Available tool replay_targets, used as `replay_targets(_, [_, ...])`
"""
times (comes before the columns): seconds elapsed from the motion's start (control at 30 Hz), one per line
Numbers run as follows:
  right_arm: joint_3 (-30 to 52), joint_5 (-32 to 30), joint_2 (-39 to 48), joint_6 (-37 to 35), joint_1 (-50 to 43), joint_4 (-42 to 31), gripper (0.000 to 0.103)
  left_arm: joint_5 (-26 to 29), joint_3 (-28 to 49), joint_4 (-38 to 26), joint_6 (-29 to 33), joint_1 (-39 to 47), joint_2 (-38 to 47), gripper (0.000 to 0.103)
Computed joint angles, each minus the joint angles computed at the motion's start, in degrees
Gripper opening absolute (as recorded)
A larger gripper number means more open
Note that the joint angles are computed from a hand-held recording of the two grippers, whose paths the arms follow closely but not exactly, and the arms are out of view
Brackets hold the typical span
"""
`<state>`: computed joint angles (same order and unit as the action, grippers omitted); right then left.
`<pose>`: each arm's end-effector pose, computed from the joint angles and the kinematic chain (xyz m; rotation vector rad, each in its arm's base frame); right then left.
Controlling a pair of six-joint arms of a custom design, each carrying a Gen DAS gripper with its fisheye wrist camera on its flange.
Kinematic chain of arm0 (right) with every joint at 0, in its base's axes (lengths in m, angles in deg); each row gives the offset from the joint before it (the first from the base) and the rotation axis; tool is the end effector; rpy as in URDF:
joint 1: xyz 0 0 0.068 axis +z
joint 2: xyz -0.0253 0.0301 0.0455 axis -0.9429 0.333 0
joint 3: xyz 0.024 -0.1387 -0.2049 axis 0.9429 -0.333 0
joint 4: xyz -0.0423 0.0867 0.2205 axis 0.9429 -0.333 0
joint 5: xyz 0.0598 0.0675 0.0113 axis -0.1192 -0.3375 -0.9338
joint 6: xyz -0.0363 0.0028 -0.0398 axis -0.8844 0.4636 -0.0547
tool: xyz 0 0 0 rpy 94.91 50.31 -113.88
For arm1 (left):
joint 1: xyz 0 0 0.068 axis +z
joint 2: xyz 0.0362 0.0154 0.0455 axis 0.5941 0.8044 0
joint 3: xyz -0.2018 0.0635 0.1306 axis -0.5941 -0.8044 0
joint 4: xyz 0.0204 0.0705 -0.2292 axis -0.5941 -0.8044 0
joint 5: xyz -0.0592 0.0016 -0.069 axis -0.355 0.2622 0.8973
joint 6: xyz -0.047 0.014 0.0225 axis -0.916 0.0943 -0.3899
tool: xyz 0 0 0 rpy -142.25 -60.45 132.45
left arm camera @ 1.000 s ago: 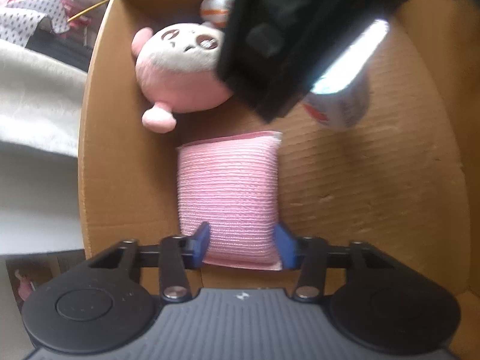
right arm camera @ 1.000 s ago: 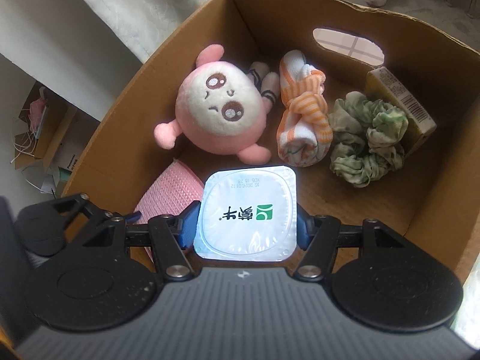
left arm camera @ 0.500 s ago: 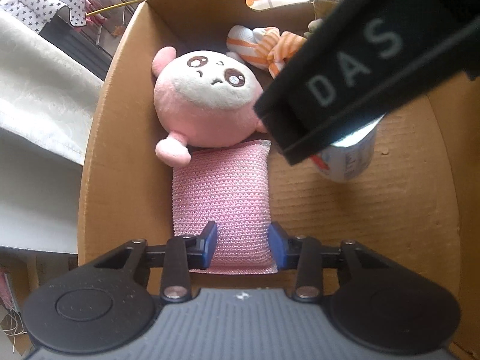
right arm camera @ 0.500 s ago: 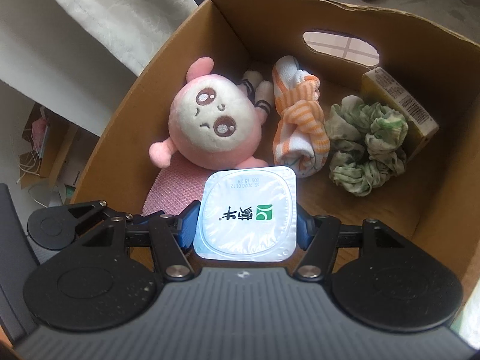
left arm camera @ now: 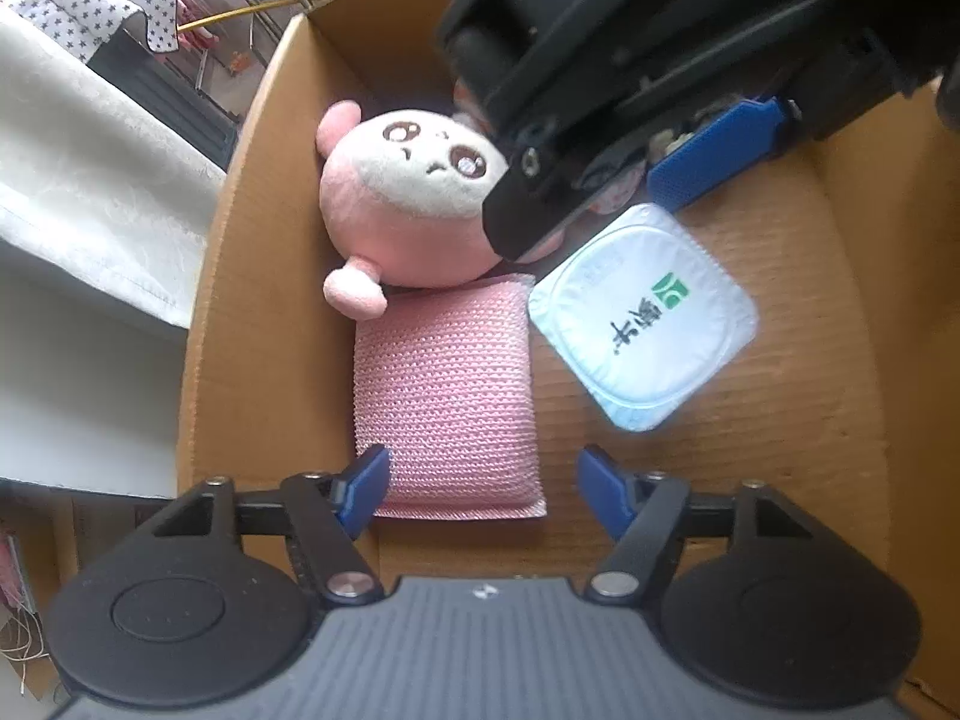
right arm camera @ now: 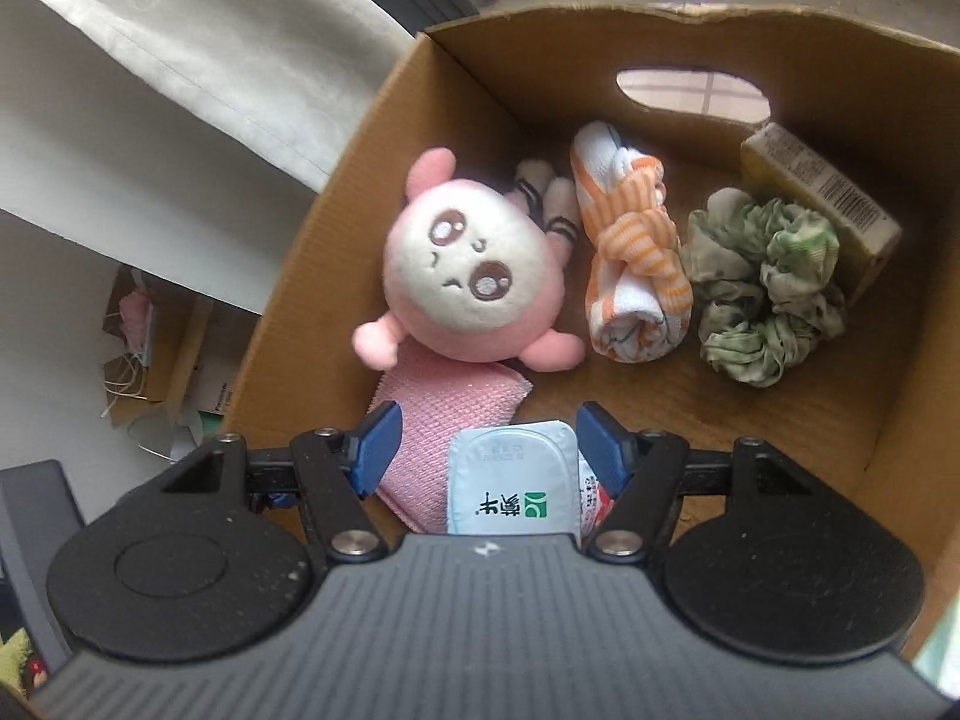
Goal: Organize soft objects
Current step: 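Move both tools back over the table clutter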
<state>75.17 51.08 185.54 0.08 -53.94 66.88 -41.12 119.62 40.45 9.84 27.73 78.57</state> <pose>0.3688 0.1286 0.0709 -0.1120 2.7455 0.8928 0.2707 -0.0332 0.0423 0.5557 2.7729 0.3543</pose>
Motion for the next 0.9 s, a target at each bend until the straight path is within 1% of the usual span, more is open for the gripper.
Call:
replay_targets(0.03, [-1.52,-1.09,-1.52,-0.13,-0.63,0.60,0.065,-0.26,-0.87,-0.29,-0.24,-0.44,-1.61,0.079])
replay_targets(0.1, [-5.12,-3.18,-5.18,-0.42,-2.04,1.97,0.065,-0.91,-2.85,-1.02,-0.81,-1.43,-5.09,0.082])
replay_targets(0.2, [-11.02,-5.82,-12.18,-1.65,-4.51,2.90,0.065,-1.44,-4.39,-4.85,-3.33,-3.35,-10.59,0.082])
replay_targets(0.27, [-15.15,-7.91,-17.54,-3.11,-6.80,2.61,0.065,-1.46,-5.42,-7.90,-6.05,-5.36,-14.57,0.083])
replay_targets(0.3, [-17.03,-8.95,-20.21,-4.40,-8.20,1.94,0.065,-1.33,-5.57,-9.21,-6.71,-5.74,-16.39,0.083])
replay_targets(0.33, [-19.18,-10.02,-23.32,-5.93,-9.87,1.02,0.066,-1.65,-6.86,-10.62,-8.61,-7.39,-19.37,0.083])
replay_targets(0.4, [-22.85,-12.25,-30.05,-10.34,-14.28,-3.20,0.067,-1.67,-9.57,-11.13,-11.11,-9.50,-23.78,0.083])
replay_targets(0.43, [-24.39,-13.52,-33.37,-13.50,-17.05,-6.29,0.067,-1.65,-10.61,-12.85,-12.87,-11.00,-27.41,0.083])
replay_targets(0.47, [-25.70,-15.05,-36.60,-17.37,-20.42,-9.90,0.068,-1.33,-10.49,-14.18,-13.82,-11.85,-29.46,0.083])
replay_targets(0.53, [-27.33,-18.05,-42.28,-27.47,-28.97,-18.94,0.070,-1.24,-11.78,-17.39,-17.15,-15.26,-35.92,0.083])
replay_targets(0.57, [-27.45,-19.14,-44.36,-33.41,-33.95,-24.21,0.071,-1.42,-12.17,-18.96,-19.12,-17.29,-38.80,0.083])
replay_targets(0.63, [-25.46,-21.00,-45.67,-47.11,-45.23,-36.10,0.072,-1.93,-11.65,-22.64,-23.55,-22.25,-43.46,0.084])
replay_targets(0.7, [-21.21,-22.43,-43.68,-62.11,-57.42,-48.58,0.072,-2.95,-10.05,-25.42,-28.00,-27.63,-45.84,0.084])
replay_targets(0.73, [-18.17,-22.84,-41.07,-69.75,-63.56,-54.52,0.073,-3.80,-8.92,-26.52,-30.63,-30.85,-46.31,0.084])
replay_targets(0.77, [-14.95,-23.08,-38.15,-76.91,-69.37,-60.11,0.074,-4.44,-8.14,-26.30,-32.84,-33.78,-46.02,0.084])
replay_targets(0.83, [-8.41,-23.50,-32.10,-87.86,-78.91,-69.00,0.076,-5.39,-6.24,-24.75,-36.00,-38.56,-44.19,0.087])
replay_targets(0.9, [-2.43,-23.88,-25.94,-95.90,-85.98,-74.74,0.079,-6.32,-3.52,-22.00,-38.68,-42.79,-40.06,0.088])
